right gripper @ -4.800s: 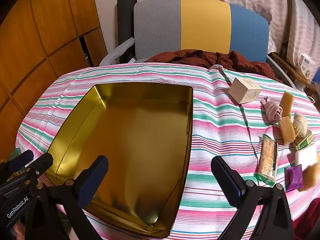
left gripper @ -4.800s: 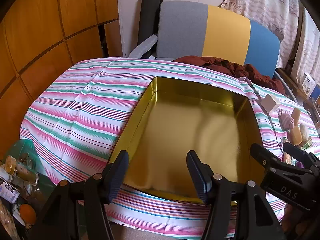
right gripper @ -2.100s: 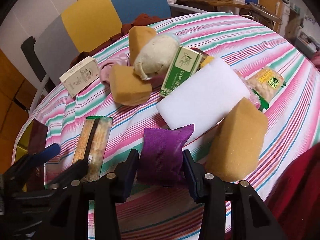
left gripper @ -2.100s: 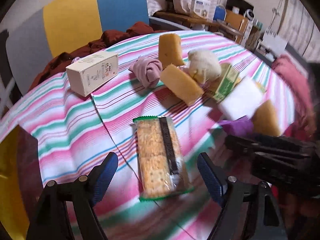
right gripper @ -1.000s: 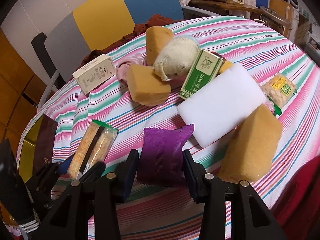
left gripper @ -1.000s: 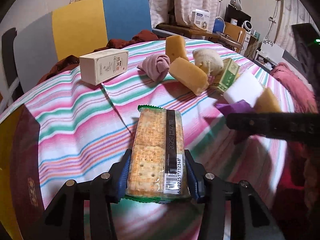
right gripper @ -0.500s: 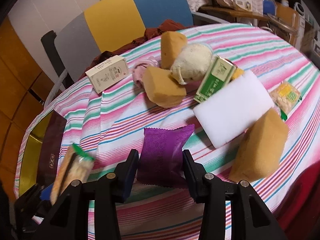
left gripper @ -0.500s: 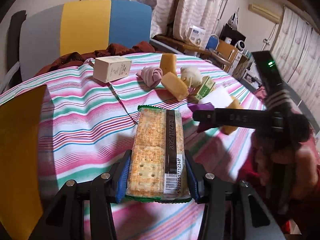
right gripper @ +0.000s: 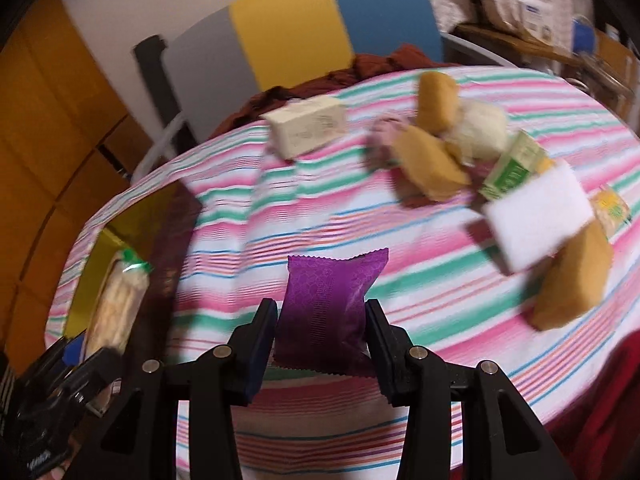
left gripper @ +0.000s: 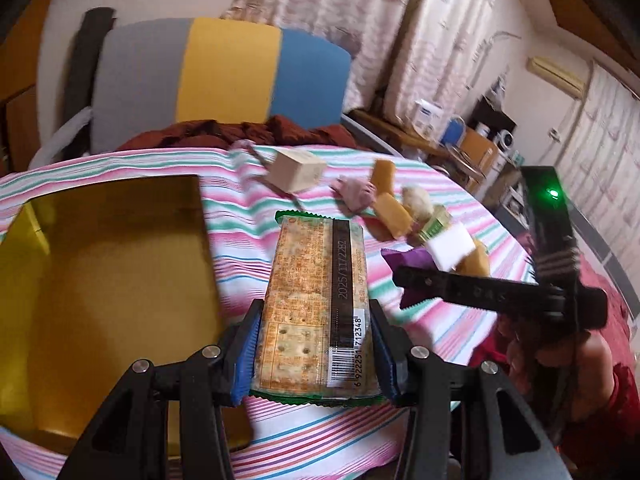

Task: Organize objects
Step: 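Carry the cracker packet and purple sachet into the gold tray and open both grippers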

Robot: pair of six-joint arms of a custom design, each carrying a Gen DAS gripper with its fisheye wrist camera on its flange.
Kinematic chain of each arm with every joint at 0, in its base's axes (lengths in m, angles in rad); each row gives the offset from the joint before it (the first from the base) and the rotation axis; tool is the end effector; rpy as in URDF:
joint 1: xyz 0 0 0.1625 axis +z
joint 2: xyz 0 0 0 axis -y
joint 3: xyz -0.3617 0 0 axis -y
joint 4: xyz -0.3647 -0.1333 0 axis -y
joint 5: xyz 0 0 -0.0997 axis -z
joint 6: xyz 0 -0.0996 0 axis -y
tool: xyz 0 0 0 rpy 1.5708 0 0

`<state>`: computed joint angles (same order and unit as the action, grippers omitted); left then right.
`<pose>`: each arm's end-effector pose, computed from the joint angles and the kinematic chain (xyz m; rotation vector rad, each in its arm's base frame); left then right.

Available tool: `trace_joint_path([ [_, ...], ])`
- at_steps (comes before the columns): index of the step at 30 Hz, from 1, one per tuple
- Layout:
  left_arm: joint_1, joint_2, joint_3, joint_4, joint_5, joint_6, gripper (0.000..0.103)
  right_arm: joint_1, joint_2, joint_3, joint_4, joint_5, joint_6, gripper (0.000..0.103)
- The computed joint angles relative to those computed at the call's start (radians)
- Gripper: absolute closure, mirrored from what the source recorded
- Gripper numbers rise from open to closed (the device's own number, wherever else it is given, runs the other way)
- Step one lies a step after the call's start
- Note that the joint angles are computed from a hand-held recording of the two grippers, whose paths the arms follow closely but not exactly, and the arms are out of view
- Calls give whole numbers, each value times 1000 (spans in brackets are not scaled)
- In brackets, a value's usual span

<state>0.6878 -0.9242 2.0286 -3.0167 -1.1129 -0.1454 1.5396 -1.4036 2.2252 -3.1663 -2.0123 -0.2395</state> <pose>-0.2782 -0.4581 0.0746 0.9094 2.6667 -0.7453 0.0769 -0.4454 0.2574 0.0320 -2.4695 0.9186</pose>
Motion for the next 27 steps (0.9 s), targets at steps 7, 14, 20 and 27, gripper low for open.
trace_joint_path([
  [7, 46, -107, 67, -7, 73, -41, 54, 121, 109, -57, 23, 34, 3, 58],
  [14, 138, -206, 94, 57, 145, -93, 54, 221, 271, -170, 89, 44, -7, 58],
  [20, 198, -252, 102, 84, 199, -104, 54, 264, 425, -289, 173, 32, 17, 58],
  [27, 244, -268, 86, 162, 266, -123, 54, 246, 549, -409, 278, 109, 115, 56],
])
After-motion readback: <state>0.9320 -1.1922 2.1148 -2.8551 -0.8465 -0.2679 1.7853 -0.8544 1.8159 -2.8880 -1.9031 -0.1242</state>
